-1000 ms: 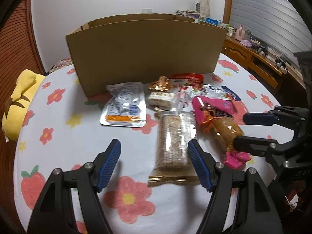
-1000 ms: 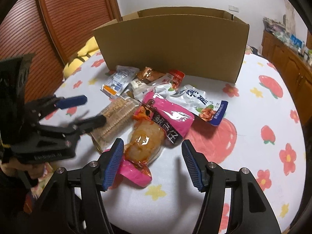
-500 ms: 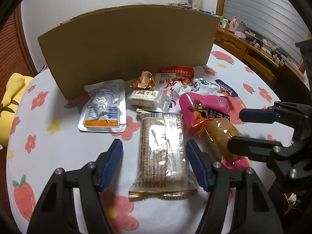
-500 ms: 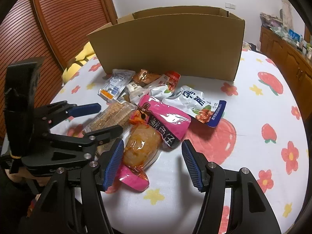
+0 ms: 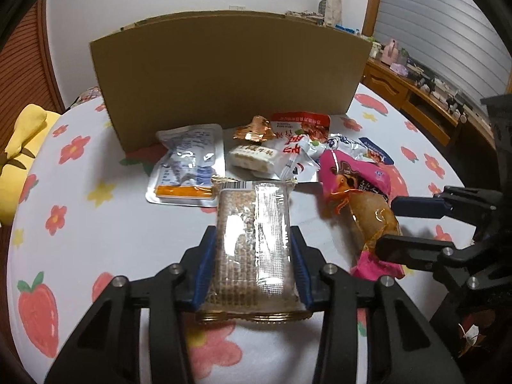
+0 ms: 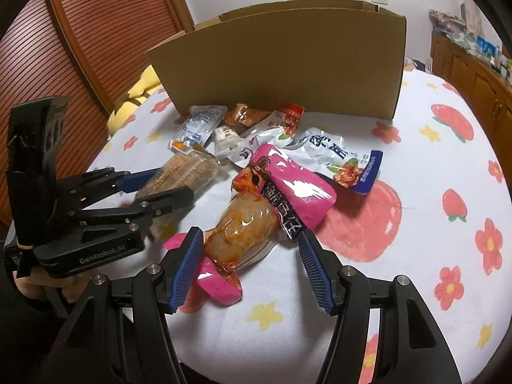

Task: Organize snacks
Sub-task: 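Grasp the wafer bar pack with the left tool while the right tool grasps the pink snack, then lift both held snacks and carry them over the cardboard box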

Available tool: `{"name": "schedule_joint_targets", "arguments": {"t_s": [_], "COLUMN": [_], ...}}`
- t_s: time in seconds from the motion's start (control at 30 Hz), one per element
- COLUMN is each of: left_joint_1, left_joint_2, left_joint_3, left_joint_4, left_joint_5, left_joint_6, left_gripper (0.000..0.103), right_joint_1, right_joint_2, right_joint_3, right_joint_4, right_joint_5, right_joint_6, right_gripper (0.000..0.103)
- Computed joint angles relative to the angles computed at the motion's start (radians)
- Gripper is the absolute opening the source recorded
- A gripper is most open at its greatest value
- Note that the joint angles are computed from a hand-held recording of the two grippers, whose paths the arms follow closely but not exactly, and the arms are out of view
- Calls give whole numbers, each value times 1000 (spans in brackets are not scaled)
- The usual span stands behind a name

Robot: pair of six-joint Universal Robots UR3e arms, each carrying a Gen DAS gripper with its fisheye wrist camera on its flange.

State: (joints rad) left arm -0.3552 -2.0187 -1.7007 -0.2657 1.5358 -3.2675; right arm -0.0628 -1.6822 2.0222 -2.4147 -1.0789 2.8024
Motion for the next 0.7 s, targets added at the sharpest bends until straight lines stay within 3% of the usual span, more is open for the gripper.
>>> {"name": "schedule_joint_targets", "arguments": {"t_s": [0.33, 0.7], "left_joint_1": [13, 2], "left_joint_2": [72, 106], "left_joint_3": [-83, -113], "left_joint_4": [55, 73], "left_joint_5": [1, 16], "left_joint_6": [-13, -15], "left_gripper": [42, 42], "right_joint_1": [-9, 96], "right_joint_2": [63, 123], "right_joint_3": [-69, -86], "right_joint_4": [44, -58], "right_joint_5": [34, -110], "right_joint_6": [23, 8], "right_gripper": [64, 64]}}
